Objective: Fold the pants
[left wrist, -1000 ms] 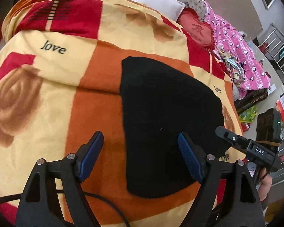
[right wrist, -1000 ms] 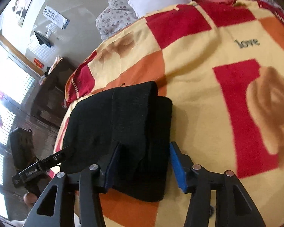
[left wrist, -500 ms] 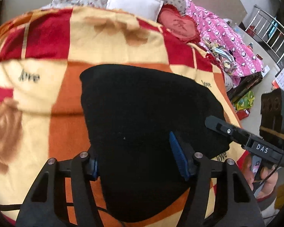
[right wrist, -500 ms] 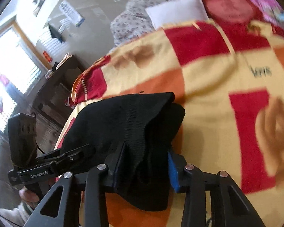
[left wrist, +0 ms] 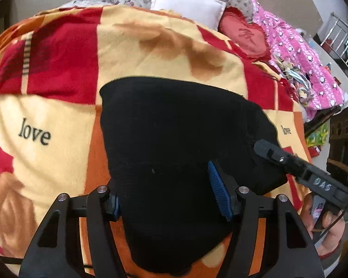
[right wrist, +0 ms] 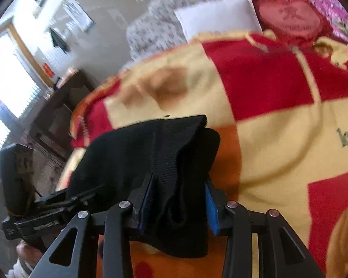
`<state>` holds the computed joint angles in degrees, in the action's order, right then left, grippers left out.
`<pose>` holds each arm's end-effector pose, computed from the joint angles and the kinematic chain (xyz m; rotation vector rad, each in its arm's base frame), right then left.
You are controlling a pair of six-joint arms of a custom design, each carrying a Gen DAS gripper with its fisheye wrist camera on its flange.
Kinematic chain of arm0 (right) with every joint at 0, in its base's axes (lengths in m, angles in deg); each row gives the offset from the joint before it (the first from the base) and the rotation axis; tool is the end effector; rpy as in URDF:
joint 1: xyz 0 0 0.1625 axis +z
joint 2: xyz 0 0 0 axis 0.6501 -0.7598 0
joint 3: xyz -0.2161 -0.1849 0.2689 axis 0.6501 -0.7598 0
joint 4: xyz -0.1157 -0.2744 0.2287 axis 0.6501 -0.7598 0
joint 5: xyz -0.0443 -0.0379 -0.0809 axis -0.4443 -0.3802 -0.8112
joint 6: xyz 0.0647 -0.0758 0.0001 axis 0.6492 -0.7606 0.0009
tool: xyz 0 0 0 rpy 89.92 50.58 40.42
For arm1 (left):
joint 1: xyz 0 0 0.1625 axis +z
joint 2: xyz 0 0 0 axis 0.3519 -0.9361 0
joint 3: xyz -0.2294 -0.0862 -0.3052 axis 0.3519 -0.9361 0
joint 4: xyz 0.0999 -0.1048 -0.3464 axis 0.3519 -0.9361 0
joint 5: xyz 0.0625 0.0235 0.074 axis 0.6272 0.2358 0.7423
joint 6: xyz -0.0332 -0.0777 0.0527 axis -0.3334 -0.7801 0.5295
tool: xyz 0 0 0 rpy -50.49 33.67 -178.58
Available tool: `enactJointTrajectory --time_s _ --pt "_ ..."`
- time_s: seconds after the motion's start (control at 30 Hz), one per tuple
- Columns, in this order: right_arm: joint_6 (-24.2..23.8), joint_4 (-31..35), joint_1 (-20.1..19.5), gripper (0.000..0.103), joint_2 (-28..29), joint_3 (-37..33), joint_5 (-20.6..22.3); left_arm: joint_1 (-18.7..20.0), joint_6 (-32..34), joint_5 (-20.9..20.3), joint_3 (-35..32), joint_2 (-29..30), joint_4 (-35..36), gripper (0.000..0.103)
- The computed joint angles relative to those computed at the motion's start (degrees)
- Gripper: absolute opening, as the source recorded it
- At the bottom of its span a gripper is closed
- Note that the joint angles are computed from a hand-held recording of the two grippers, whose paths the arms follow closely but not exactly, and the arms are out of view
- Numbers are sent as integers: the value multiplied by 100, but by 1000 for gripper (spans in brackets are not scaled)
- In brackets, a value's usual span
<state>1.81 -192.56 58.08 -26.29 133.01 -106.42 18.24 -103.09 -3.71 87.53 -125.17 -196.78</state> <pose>0.1661 -0.3929 0.1796 0.4046 -2.7133 0.7609 -0.1800 -0.3877 0.1590 0.3716 2.6718 -0.6692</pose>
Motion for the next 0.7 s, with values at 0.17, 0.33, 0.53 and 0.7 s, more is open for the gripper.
enactJointTrajectory --time_s 0.17,0.33,0.53,0.7 --pt "114 64 -94 41 -199 107 83 -99 -65 117 45 -89 142 67" --pt "76 -123 294 41 -496 314 -87 -308 -371 381 64 -238 544 67" --pt "-185 -321 992 41 -166 224 -707 -687 -842 967 124 -379 1161 67" --pt "-363 -620 1227 41 385 145 -1429 -930 -1072 1459 211 -472 1567 67"
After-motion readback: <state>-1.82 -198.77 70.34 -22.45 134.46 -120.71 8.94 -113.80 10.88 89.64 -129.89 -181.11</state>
